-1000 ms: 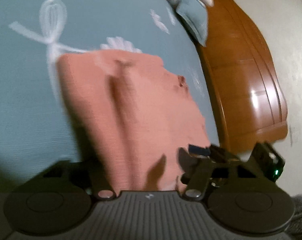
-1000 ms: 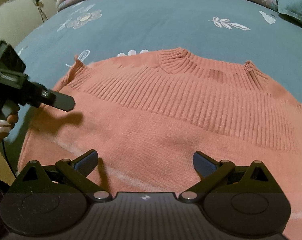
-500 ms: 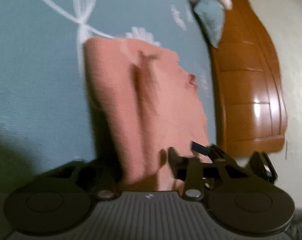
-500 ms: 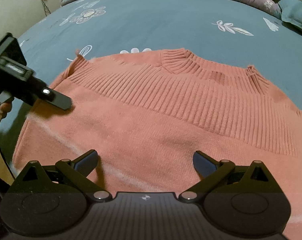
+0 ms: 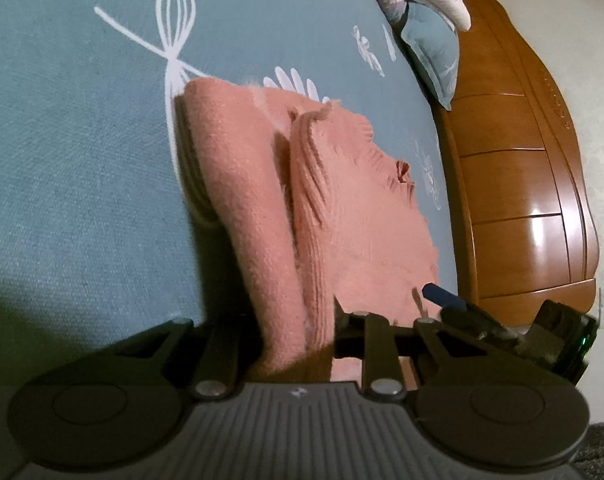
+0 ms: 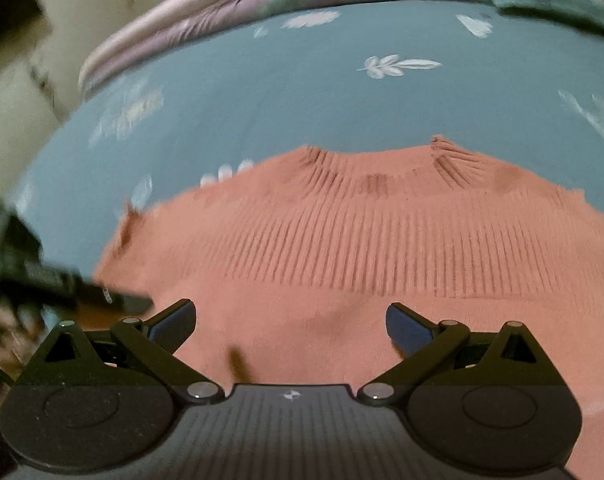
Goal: Fold clothes
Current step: 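Lift the gripped sweater edge with the left gripper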
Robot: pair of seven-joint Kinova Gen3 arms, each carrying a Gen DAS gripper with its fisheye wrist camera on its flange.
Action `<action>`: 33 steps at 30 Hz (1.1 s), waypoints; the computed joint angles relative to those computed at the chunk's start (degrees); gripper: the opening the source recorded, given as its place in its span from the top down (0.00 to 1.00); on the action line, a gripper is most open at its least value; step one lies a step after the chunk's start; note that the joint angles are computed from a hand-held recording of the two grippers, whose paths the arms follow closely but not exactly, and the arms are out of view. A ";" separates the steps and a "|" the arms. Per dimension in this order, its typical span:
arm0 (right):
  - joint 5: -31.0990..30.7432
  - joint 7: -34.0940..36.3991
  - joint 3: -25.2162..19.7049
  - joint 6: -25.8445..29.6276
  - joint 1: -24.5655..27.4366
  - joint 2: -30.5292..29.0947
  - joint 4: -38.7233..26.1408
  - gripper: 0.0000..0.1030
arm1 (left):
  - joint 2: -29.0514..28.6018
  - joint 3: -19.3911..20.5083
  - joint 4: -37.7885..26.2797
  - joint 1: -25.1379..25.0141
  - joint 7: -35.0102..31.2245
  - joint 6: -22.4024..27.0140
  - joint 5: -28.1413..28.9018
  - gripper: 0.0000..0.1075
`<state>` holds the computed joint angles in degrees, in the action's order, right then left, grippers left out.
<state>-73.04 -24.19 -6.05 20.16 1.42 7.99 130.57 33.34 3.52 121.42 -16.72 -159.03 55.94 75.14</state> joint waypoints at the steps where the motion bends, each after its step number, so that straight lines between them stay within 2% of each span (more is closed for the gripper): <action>1: -2.27 1.52 0.12 1.27 1.01 0.62 -0.15 0.00 | -0.13 -0.02 0.01 0.07 -0.06 -0.15 0.01 0.76; 4: -4.96 2.75 0.91 4.23 2.06 2.77 -1.23 0.00 | -0.73 -0.17 -0.11 0.31 0.00 -0.66 -0.55 0.76; 7: -7.42 5.42 -0.11 3.44 1.45 4.61 -2.16 0.00 | -0.97 -0.13 -0.19 0.28 0.00 -0.94 -0.97 0.76; 9: -8.67 5.99 -0.60 0.49 -0.73 5.98 -3.21 0.00 | -0.89 -0.04 -0.22 0.14 -0.07 -0.92 -0.91 0.76; 14: -5.39 3.58 -3.02 -5.60 -2.47 9.60 -7.14 0.00 | -1.14 0.16 -0.32 0.45 -0.14 -1.37 -0.47 0.76; 20: -4.25 1.50 -7.42 -9.06 0.26 11.37 -8.90 0.00 | -1.44 0.10 0.04 0.20 -0.98 -1.09 -0.09 0.76; 23: -3.57 -0.26 -9.45 -9.15 2.40 9.58 -7.73 0.00 | -1.41 0.03 0.24 0.27 -1.31 -1.02 0.43 0.76; 26: -5.40 0.06 -12.02 -9.95 5.27 6.75 -5.43 0.00 | -0.86 0.01 0.24 0.11 -1.95 -0.44 0.94 0.76; 29: -5.25 -1.56 -10.90 -10.40 4.96 3.66 -2.87 0.00 | 0.65 -0.37 -0.41 -1.35 -1.87 2.01 -0.53 0.76; 33: -11.11 2.87 -9.46 -5.83 6.58 2.67 -0.06 0.00 | 1.47 -0.14 -2.87 -1.28 1.25 3.01 -3.32 0.76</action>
<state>-84.15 -21.32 -15.51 14.32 8.01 10.67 130.51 34.81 3.38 118.54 -18.00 -157.78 58.94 71.82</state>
